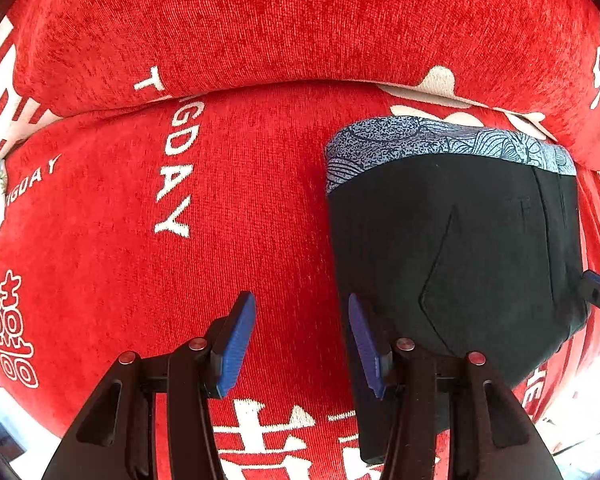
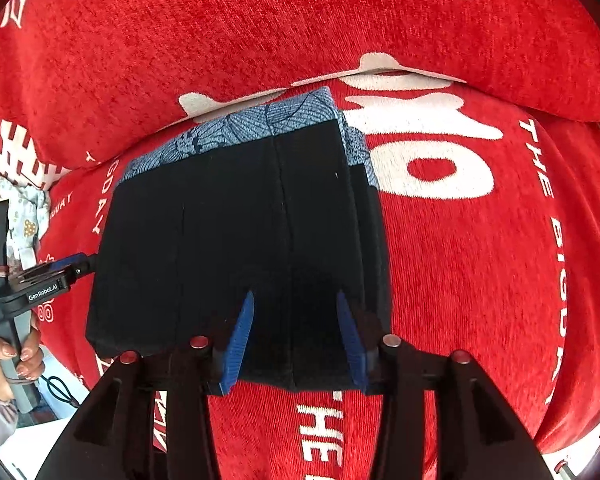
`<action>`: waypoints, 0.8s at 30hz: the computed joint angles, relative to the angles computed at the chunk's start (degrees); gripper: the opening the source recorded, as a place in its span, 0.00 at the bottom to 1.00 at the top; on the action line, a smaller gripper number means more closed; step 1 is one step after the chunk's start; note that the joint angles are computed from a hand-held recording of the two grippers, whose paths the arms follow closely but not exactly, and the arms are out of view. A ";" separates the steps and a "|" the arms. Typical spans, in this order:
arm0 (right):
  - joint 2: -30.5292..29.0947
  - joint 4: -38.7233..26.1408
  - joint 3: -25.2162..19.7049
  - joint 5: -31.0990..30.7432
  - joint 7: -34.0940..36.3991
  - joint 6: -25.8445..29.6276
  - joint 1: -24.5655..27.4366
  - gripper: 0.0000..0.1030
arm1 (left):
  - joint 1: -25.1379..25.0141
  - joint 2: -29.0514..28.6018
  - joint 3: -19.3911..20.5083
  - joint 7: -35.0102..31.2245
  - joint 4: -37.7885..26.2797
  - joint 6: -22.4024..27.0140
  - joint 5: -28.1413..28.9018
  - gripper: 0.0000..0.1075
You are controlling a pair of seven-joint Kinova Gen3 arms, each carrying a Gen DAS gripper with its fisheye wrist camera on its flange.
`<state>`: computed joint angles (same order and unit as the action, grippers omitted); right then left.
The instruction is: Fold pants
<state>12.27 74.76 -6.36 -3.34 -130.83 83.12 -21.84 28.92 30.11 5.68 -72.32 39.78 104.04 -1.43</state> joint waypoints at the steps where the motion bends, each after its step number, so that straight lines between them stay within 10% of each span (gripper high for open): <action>1: -0.02 0.19 -0.01 -0.12 -0.08 -0.09 0.02 0.47 | 0.15 0.23 -0.03 0.16 -0.48 0.35 -0.10 0.47; 12: 0.83 0.13 -0.18 0.19 1.46 -0.40 -0.40 0.56 | 2.03 -1.49 -0.71 2.25 1.76 -1.29 -2.80 0.63; 15: 0.65 0.43 -0.11 -0.30 1.70 -0.77 -0.14 0.58 | 2.09 -1.91 -0.83 2.93 2.19 -1.17 -3.63 0.85; 24: -0.05 -0.46 -0.12 1.17 1.66 -0.08 -0.80 0.77 | 1.11 -1.45 0.80 2.09 1.59 -0.99 -0.32 0.86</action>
<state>12.22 74.30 -6.48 -2.17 -129.17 83.04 -22.64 30.02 28.65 6.48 -70.23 41.37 103.05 -1.75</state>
